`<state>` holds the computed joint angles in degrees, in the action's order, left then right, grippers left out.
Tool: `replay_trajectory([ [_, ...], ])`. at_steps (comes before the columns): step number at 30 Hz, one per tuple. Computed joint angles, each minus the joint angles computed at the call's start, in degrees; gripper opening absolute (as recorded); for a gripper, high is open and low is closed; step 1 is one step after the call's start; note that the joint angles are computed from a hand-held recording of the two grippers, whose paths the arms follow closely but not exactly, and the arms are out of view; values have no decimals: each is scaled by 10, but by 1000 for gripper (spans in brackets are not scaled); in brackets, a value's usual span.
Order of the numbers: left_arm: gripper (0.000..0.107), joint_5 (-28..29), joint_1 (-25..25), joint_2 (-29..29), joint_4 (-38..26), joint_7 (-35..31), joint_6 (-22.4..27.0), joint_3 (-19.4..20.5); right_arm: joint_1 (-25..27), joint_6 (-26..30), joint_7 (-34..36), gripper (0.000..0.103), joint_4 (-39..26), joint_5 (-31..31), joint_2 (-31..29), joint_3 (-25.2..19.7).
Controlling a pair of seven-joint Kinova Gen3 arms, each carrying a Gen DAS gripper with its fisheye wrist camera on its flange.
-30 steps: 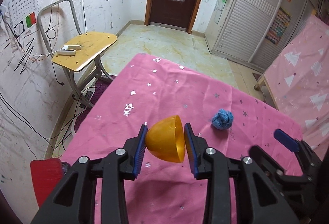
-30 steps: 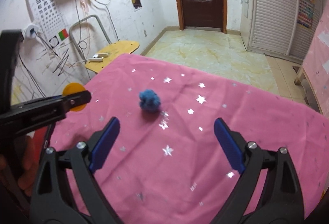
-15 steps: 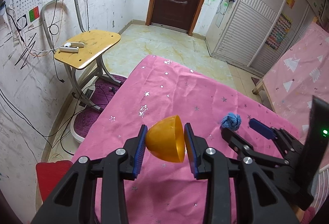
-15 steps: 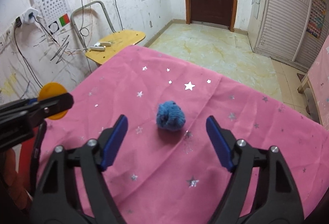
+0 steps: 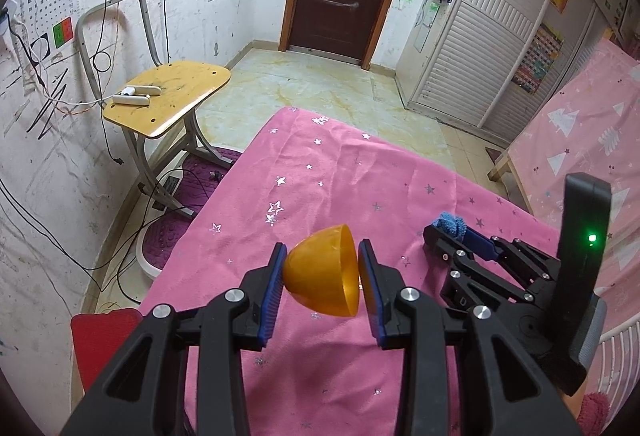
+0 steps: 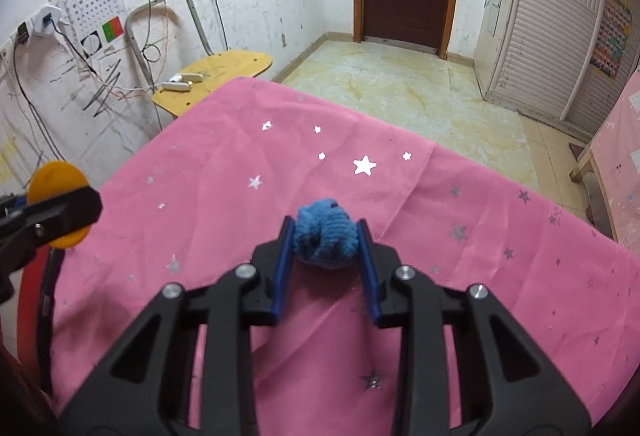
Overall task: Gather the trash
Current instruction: 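Grasp the blue knit ball with the right tool while the left tool holds the half-sphere, then carry the half-sphere and knit ball to the yellow bin with both tools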
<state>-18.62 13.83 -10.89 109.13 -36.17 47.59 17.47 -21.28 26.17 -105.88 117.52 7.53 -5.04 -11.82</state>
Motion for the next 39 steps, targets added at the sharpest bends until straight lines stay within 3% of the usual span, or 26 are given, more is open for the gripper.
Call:
replay_trajectory([
  [9,28,-26,13,5,-17,26,20,25,3,-10,58,28,25,-65,-59,27],
  [18,28,-72,54,21,-45,72,56,58,10,4,138,29,57,-155,-147,88],
  [25,29,-119,112,50,-79,110,91,79,23,28,175,29,82,-190,-234,143],
  [39,29,-195,260,128,-160,151,161,63,57,69,219,29,118,-195,-360,254],
])
